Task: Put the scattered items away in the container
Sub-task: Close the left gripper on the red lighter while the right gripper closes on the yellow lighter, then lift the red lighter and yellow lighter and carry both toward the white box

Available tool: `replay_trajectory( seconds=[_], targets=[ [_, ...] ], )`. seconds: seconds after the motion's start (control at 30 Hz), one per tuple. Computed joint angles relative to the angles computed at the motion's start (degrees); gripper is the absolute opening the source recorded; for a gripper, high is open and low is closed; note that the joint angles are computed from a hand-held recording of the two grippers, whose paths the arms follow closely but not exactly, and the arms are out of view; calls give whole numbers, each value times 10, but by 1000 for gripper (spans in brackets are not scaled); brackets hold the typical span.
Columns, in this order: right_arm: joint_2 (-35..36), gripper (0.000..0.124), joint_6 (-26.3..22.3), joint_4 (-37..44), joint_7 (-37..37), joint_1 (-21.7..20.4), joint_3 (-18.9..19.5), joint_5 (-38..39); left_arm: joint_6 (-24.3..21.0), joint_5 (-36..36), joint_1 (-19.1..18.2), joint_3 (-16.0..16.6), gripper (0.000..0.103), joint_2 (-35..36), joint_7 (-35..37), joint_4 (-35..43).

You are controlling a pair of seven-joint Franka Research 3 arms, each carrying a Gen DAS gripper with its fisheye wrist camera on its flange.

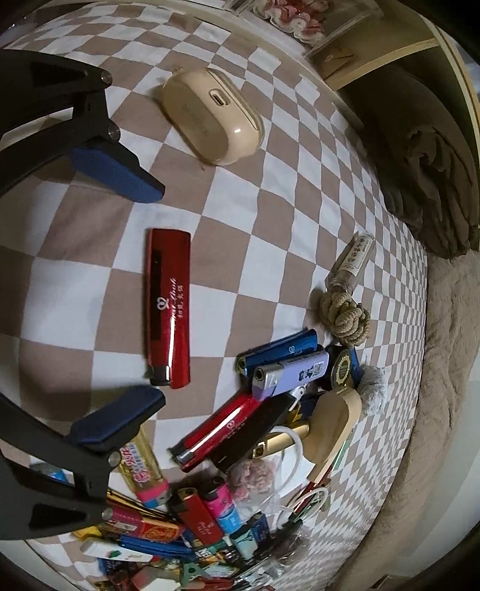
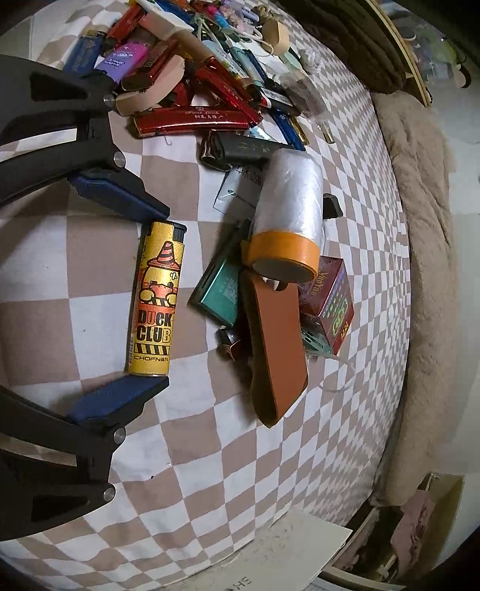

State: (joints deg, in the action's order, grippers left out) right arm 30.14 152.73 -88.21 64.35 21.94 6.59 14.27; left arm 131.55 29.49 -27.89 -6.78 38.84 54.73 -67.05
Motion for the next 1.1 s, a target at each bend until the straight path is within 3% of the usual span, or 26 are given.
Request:
replay_trajectory(
  seconds=[0.17, 0.33, 0.63, 0.93, 1.1],
  targets=[
    [-3, 82, 18, -9, 3, 4, -3, -4, -8, 1, -5, 5, 101, 11, -14, 18],
    [-8, 82, 36, -19, 8, 8, -6, -12, 10, -2, -1, 0, 83, 5, -6, 8],
    [-21, 82, 28, -34, -25, -19, 19, 27, 31, -7, 6, -4, 83, -14, -4, -24],
    [-44, 82, 83, -69, -12, -10, 7, 35, 63, -12, 16, -10, 83, -48, -31, -72],
    [-55, 82, 103, -78, -24, -14, 16, 37, 102, -41, 36, -31, 83, -67, -16, -95]
  ],
)
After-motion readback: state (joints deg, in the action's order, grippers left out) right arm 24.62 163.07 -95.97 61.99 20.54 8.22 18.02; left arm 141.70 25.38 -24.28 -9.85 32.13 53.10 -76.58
